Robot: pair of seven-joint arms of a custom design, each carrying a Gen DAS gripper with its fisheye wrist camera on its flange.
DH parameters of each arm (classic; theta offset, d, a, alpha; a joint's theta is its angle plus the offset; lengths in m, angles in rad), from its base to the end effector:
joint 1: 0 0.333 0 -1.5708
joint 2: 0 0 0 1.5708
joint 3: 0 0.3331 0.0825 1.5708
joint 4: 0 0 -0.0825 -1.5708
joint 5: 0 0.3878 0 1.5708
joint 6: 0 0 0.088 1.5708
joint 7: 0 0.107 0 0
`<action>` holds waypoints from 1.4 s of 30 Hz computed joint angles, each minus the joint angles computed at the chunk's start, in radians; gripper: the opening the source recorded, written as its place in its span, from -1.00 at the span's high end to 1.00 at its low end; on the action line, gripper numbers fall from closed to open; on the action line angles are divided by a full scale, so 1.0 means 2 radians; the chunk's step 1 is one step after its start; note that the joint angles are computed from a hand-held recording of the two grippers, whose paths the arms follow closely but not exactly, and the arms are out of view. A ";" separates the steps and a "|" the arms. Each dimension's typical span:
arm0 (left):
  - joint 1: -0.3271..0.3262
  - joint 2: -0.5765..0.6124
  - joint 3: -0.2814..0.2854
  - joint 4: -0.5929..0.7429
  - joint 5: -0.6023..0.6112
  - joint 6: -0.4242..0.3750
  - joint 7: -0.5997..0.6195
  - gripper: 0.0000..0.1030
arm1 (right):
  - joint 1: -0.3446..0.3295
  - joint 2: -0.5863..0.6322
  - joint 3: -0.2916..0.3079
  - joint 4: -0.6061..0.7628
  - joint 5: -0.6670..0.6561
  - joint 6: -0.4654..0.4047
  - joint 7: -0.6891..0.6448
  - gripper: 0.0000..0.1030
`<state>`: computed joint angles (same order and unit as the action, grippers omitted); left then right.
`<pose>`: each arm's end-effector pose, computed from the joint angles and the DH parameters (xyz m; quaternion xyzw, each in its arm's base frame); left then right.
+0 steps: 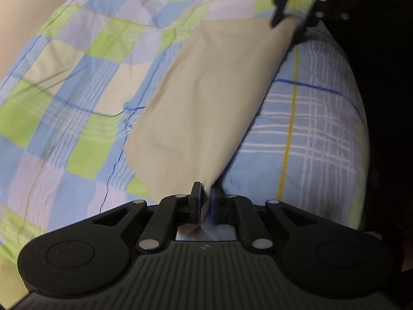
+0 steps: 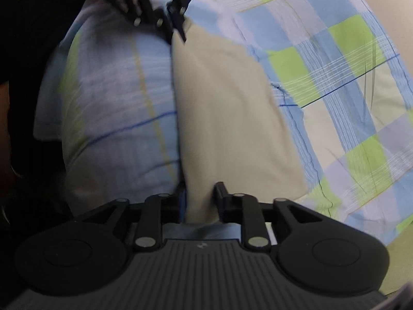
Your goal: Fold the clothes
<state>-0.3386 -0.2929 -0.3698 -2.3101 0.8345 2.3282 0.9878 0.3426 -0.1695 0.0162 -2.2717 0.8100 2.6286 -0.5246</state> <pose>0.3738 -0.3176 0.5041 -0.4124 0.8197 -0.0640 0.3923 0.4998 0.1691 0.4951 -0.9227 -0.1255 -0.2615 0.2540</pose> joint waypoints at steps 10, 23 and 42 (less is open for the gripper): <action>0.061 0.007 -0.017 0.034 0.088 0.062 -0.211 0.76 | -0.055 0.037 -0.028 0.091 0.154 -0.159 0.190 0.55; 0.037 0.052 0.030 0.034 0.078 0.054 -0.204 0.73 | -0.104 0.218 0.021 0.279 0.139 -0.214 0.264 0.75; 0.023 0.223 0.095 0.202 0.093 0.128 -0.150 0.72 | -0.124 0.195 0.033 0.226 0.207 -0.175 0.291 0.67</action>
